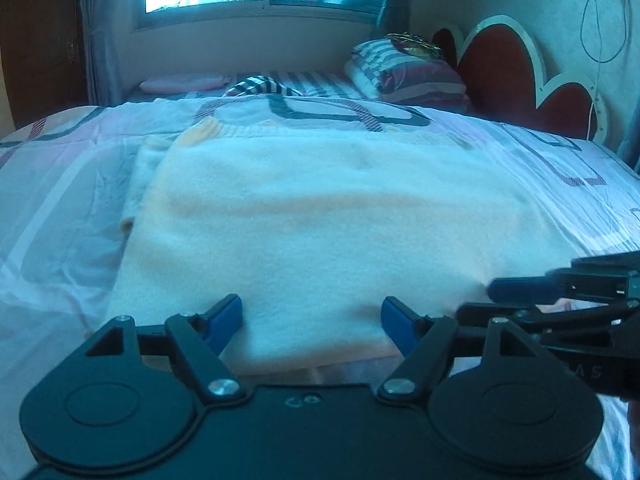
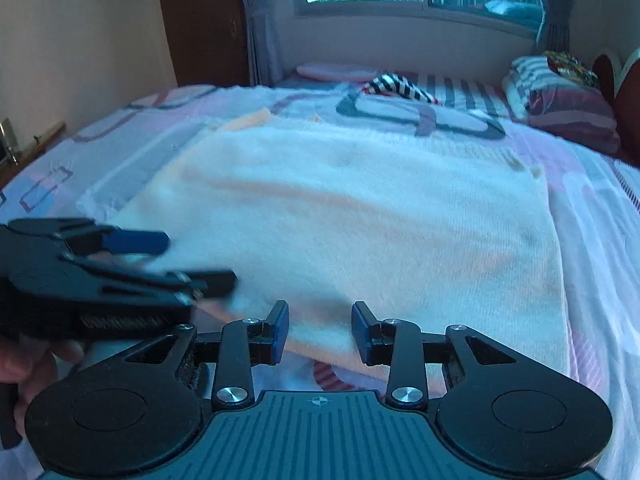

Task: Fold small clothes

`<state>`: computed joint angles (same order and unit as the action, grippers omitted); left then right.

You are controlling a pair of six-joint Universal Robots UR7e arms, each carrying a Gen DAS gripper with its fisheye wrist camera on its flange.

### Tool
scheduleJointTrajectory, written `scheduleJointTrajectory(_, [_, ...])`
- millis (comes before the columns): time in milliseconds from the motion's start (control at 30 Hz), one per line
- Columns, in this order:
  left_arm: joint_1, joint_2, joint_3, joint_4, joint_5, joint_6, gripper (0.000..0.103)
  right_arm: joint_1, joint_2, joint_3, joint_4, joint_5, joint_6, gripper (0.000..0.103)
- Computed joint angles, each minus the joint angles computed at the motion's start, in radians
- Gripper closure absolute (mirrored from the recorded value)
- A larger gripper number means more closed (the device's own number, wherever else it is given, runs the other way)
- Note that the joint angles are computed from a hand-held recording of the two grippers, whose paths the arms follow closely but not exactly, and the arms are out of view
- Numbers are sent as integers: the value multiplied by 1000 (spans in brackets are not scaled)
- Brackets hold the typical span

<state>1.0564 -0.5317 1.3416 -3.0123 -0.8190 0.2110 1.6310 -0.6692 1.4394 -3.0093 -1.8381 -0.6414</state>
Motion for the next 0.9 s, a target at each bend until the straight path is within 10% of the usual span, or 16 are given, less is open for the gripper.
scheduleJointTrajectory(167, [15,-58,71,-35,17,5,26,-40,-69,62,-86,-56,42,68])
scheduleJointTrajectory(300, [22,-81,94,-36,-4,-3,27,-67,-112,83,-72,-40,76,89])
scheduleJointTrajectory(900, [10,-61,80,-34,44,-16,26,-65,-119,95,-99,-76,84,89])
